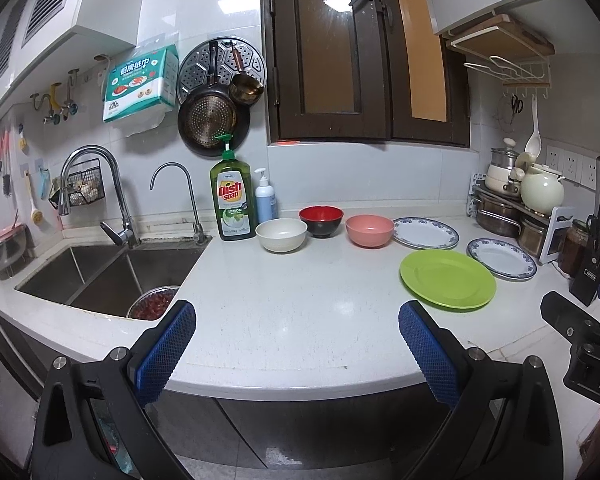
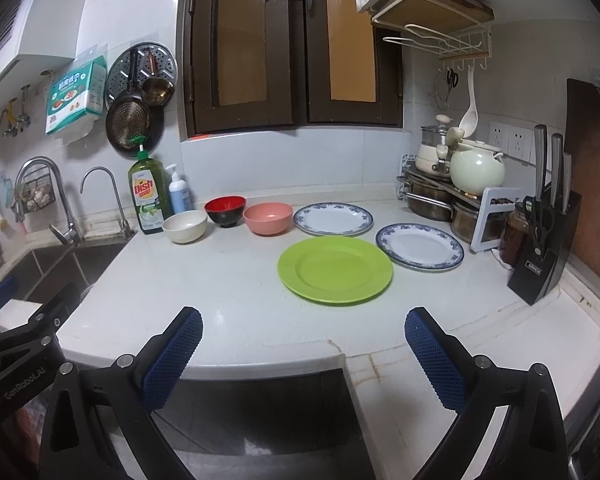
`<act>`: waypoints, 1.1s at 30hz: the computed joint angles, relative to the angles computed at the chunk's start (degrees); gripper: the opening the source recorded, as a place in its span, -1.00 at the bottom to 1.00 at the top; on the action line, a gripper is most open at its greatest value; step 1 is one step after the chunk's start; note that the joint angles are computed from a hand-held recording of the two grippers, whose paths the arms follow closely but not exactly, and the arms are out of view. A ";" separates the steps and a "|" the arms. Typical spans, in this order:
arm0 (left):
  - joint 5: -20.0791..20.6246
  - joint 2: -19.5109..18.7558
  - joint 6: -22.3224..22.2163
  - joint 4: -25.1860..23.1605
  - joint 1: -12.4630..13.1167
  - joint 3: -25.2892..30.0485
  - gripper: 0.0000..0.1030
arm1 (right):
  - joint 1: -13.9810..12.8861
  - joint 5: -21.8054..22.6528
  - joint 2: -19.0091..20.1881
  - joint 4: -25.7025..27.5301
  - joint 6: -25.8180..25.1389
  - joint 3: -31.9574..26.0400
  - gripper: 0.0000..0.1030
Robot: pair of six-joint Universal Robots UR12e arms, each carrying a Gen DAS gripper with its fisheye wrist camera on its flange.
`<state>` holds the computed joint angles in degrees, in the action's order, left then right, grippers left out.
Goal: Organize plates and bowls
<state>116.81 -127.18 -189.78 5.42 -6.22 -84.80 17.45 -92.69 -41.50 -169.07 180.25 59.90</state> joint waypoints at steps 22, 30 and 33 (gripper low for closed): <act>-0.28 -0.04 0.71 0.73 0.42 0.19 1.00 | 0.25 0.27 0.54 -0.21 -0.24 -1.13 0.99; -0.52 -0.11 0.75 0.91 0.58 0.23 1.00 | 0.41 0.17 0.70 -0.22 -0.27 -1.49 0.99; -0.51 -0.03 0.79 0.92 0.58 0.12 1.00 | 0.46 0.15 0.72 -0.14 -0.30 -1.56 0.99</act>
